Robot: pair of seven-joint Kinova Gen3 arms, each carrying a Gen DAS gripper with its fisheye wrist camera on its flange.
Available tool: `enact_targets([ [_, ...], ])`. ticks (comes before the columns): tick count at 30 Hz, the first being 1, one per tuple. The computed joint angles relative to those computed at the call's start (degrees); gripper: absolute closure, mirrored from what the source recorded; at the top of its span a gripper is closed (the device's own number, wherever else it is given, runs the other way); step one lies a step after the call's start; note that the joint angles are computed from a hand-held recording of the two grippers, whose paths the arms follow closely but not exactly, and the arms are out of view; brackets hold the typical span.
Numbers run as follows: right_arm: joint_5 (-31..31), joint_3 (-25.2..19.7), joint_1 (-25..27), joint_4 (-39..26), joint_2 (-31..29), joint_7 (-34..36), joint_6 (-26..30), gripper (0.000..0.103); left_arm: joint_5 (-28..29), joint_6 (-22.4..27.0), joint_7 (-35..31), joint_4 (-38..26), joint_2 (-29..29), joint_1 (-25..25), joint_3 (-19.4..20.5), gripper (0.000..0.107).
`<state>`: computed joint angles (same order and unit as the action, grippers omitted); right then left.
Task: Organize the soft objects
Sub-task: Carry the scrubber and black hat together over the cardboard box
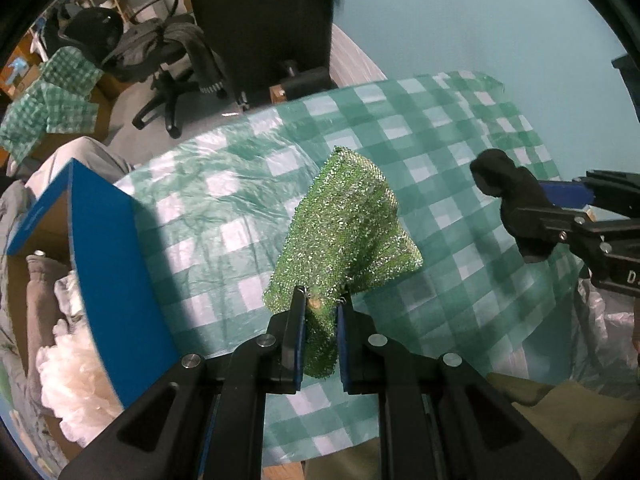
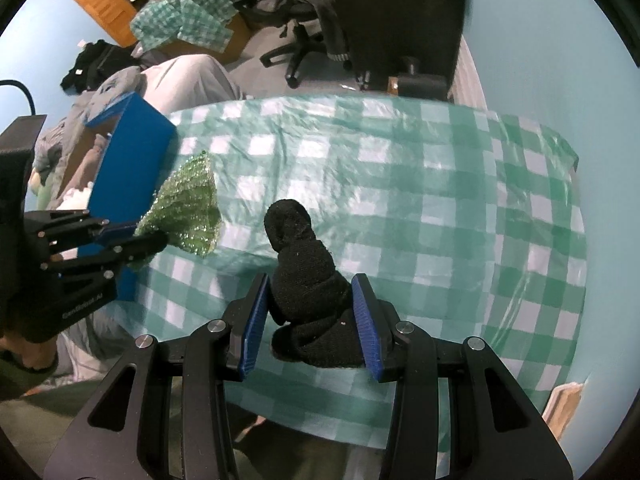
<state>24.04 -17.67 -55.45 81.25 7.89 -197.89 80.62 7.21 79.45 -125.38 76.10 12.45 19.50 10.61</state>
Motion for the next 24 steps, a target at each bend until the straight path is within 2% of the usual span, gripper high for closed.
enact_targets([
  [8, 1.74, 1.11, -0.58, -6.67, 2.20, 5.18, 3.45, 0.062, 3.01, 3.45, 0.43, -3.18, -0.94, -3.14, -1.12, 0.095],
  [15, 2.70, 3.12, -1.51, -13.08, 4.86, 10.06, 5.63, 0.062, 3.54, 3.70, 0.68, -5.38, -1.34, -5.30, -2.02, 0.094],
  [24, 2.22, 5.97, -1.82, -19.87, 8.98, 17.23, 4.74, 0.062, 5.38, 5.75, 0.46, -8.79, -0.15, -9.53, -3.38, 0.094],
])
